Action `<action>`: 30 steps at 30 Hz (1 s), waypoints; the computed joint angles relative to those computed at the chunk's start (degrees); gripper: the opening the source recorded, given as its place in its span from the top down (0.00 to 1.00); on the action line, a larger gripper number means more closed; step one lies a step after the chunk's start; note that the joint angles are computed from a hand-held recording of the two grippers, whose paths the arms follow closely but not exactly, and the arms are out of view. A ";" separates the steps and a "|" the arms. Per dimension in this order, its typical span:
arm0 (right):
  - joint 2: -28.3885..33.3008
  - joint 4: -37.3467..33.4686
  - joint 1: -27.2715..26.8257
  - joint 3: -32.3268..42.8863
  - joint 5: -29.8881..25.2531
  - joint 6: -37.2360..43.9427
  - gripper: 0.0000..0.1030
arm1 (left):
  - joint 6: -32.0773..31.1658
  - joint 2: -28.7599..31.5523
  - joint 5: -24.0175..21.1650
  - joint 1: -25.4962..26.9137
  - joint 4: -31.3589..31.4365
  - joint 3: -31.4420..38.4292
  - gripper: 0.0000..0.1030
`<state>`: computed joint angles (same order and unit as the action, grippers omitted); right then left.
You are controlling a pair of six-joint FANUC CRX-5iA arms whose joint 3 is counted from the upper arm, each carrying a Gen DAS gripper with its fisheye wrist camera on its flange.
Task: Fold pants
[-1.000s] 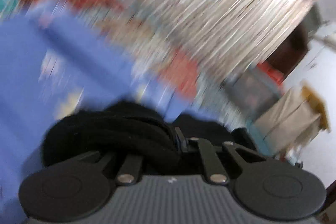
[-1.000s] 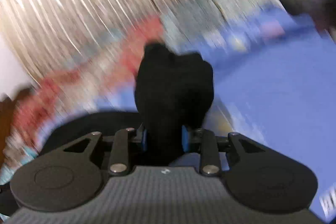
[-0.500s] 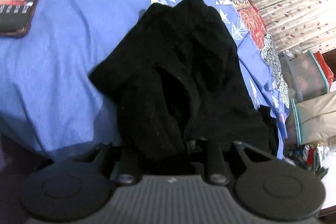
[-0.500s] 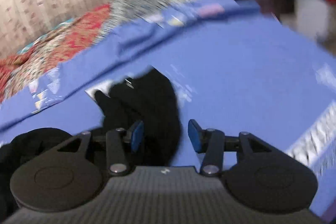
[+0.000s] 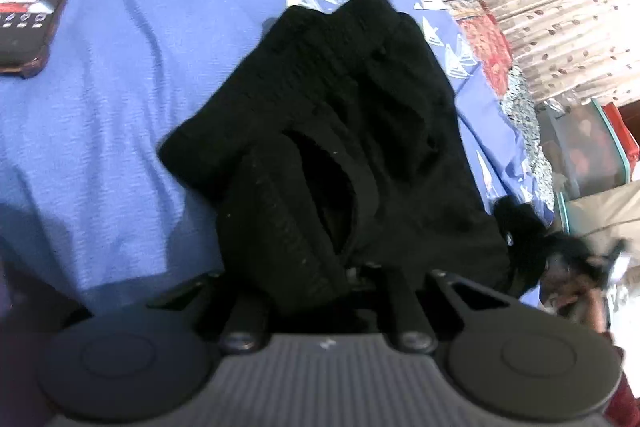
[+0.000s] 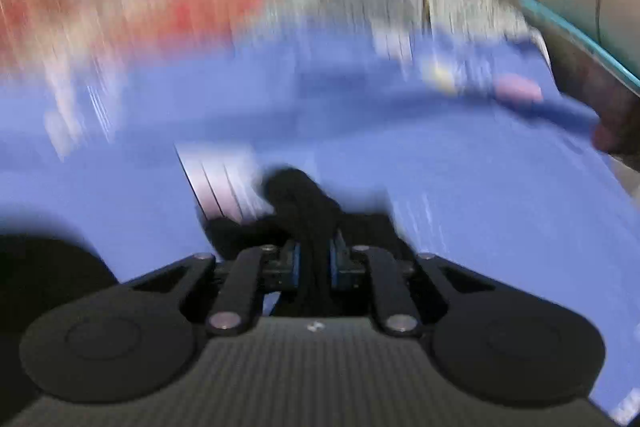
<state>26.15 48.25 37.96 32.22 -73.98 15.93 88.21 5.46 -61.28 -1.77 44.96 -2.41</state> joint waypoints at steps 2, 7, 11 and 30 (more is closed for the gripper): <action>-8.48 8.96 -0.76 -12.00 11.24 -13.71 0.85 | 1.18 0.29 -0.53 0.09 -0.82 0.41 0.91; -22.57 20.01 -0.52 -31.79 12.78 -35.50 0.59 | 0.48 0.71 -1.18 0.19 -0.19 0.10 0.91; -21.31 -0.89 1.64 -28.34 -11.36 -35.99 0.44 | 0.53 1.48 -2.22 -0.38 -1.39 1.72 0.91; -19.82 7.46 10.14 -36.67 -8.22 -20.61 0.27 | 0.61 2.21 -3.37 -0.49 -3.02 4.13 0.91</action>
